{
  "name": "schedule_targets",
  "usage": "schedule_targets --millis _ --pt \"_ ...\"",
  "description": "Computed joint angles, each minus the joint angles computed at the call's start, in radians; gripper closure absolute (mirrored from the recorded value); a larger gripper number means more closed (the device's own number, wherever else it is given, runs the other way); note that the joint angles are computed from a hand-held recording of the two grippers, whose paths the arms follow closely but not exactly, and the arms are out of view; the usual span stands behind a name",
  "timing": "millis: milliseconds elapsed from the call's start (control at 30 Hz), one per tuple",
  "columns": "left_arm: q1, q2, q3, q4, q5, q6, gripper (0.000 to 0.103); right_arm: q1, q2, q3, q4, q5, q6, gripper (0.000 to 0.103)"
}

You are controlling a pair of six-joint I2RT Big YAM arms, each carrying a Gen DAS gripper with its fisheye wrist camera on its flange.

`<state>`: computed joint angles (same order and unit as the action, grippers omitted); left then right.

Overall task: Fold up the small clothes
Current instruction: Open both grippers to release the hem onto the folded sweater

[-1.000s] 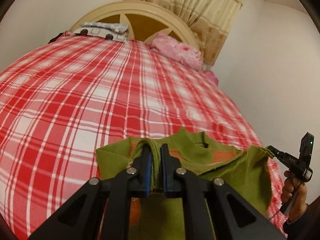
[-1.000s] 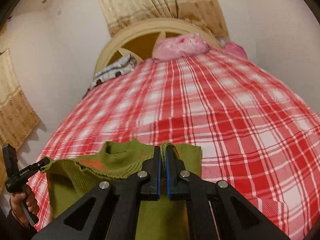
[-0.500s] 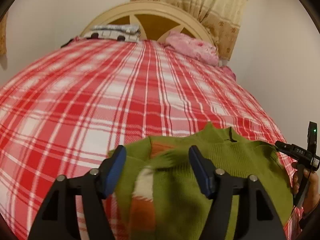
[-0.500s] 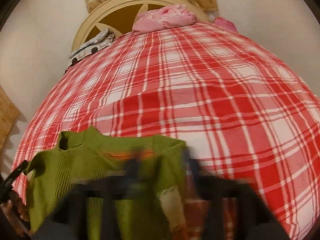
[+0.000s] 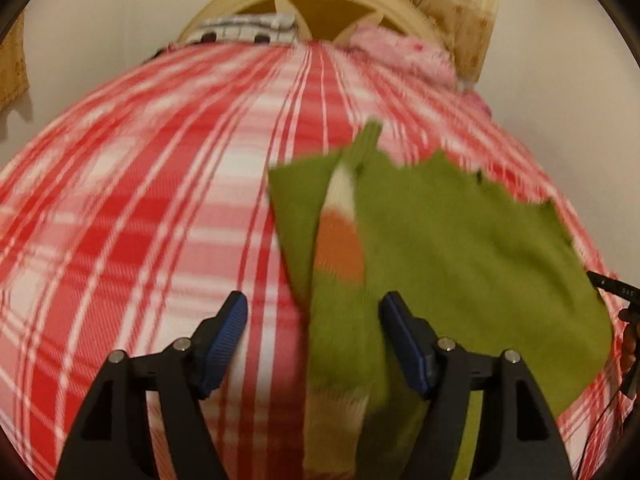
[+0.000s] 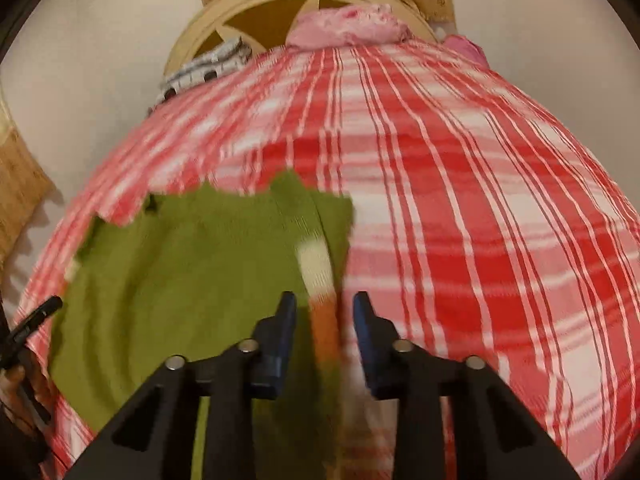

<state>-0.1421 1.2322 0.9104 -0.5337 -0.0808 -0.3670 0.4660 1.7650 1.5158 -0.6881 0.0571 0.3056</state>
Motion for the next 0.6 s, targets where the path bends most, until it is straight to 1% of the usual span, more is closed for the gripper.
schedule_targets --millis 33,67,133,200,267,333,367,400,467,500,567,600 --pt "-0.005 -0.006 -0.009 0.001 -0.003 -0.005 0.031 -0.002 0.002 -0.013 -0.012 -0.008 0.003 0.077" --pt "-0.007 -0.015 -0.013 0.001 -0.009 -0.009 0.031 -0.003 -0.013 -0.041 0.011 -0.001 0.006 0.077" --pt "-0.014 -0.027 -0.013 -0.012 -0.03 -0.011 0.03 -0.004 -0.035 -0.062 0.017 0.011 0.009 0.077" --pt "-0.021 -0.036 -0.022 -0.023 -0.049 -0.025 0.024 -0.009 -0.074 -0.097 0.048 -0.025 0.039 0.076" --pt "-0.021 -0.045 -0.039 -0.028 -0.037 -0.044 0.023 -0.005 -0.112 -0.133 0.073 -0.055 0.059 0.076" --pt "-0.027 -0.065 -0.059 -0.022 -0.049 -0.048 0.021 0.014 -0.137 -0.165 0.089 -0.066 0.042 0.075" --pt "-0.03 -0.071 -0.064 -0.025 -0.061 -0.049 0.017 0.027 -0.141 -0.174 0.092 -0.063 0.031 0.075" --pt "-0.031 -0.078 -0.07 -0.026 -0.07 -0.056 0.014 0.043 -0.144 -0.182 0.078 -0.042 0.006 0.075" --pt "-0.023 -0.093 -0.084 -0.018 -0.049 -0.066 0.013 0.073 -0.133 -0.182 0.013 0.045 -0.02 0.075" --pt "-0.021 -0.102 -0.089 -0.016 -0.041 -0.062 0.014 0.079 -0.138 -0.2 0.008 0.067 -0.024 0.075" --pt "-0.021 -0.121 -0.089 -0.023 -0.047 -0.051 0.014 0.079 -0.163 -0.232 0.022 0.062 -0.02 0.074" --pt "-0.022 -0.135 -0.092 -0.013 -0.056 -0.047 0.014 0.081 -0.172 -0.235 0.019 0.073 -0.018 0.074"
